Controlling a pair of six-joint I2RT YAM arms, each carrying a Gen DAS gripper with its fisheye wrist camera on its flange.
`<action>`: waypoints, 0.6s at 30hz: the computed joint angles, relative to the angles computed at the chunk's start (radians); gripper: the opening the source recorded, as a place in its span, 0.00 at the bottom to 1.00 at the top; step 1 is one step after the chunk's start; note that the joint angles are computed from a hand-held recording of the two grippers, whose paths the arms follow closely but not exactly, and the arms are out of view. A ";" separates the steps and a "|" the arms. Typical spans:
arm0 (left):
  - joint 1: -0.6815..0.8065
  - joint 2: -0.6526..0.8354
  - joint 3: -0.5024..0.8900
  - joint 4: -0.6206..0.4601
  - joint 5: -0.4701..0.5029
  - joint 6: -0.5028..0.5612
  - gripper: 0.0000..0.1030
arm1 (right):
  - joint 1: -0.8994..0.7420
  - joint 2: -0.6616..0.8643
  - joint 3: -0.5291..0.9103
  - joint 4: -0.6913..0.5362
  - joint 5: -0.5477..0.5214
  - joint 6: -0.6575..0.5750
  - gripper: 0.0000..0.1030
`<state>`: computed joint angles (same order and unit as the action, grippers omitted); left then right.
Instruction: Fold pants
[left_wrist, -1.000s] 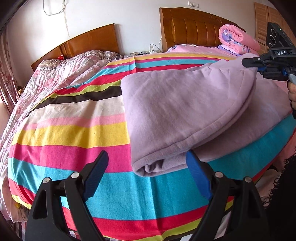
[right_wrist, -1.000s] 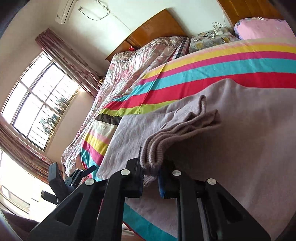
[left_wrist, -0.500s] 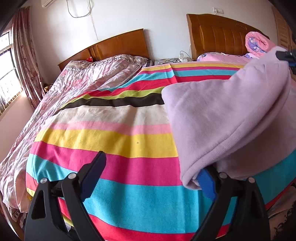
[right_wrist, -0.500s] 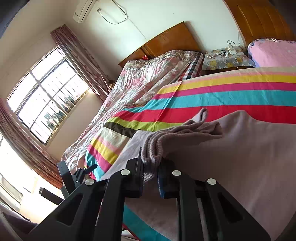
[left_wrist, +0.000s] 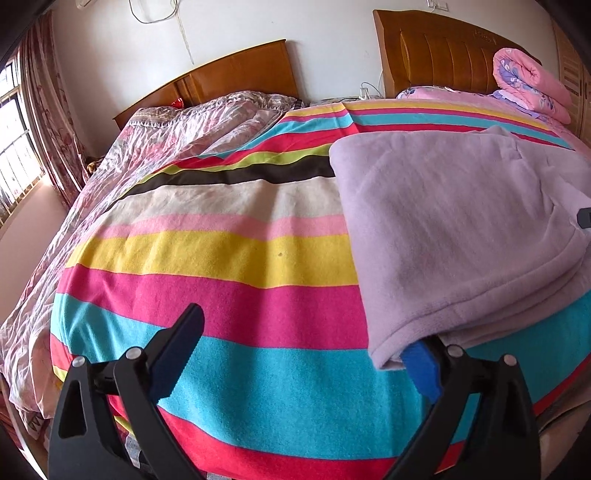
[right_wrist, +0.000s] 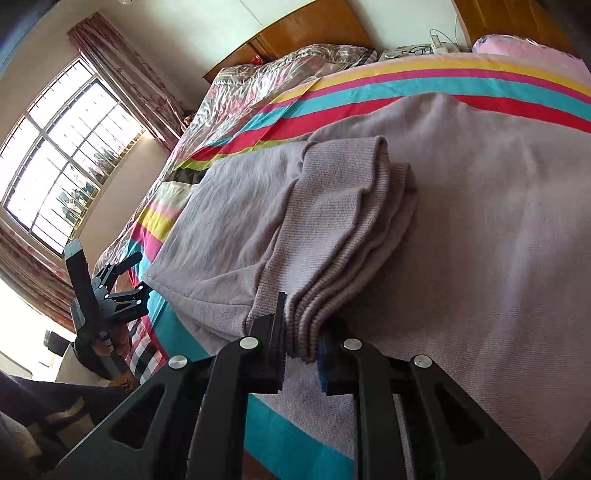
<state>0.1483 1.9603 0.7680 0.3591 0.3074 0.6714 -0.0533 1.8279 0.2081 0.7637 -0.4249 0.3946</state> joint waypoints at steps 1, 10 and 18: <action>-0.003 -0.002 -0.003 0.002 -0.005 0.006 0.95 | -0.024 0.060 -0.004 0.063 -0.034 0.011 0.15; 0.061 -0.184 0.013 -0.286 0.012 0.312 0.95 | -0.093 -0.261 -0.111 -0.123 0.106 -0.105 0.44; -0.144 -0.194 0.286 -0.498 0.210 -0.092 0.99 | 0.018 -0.241 0.083 -0.184 0.243 -0.273 0.44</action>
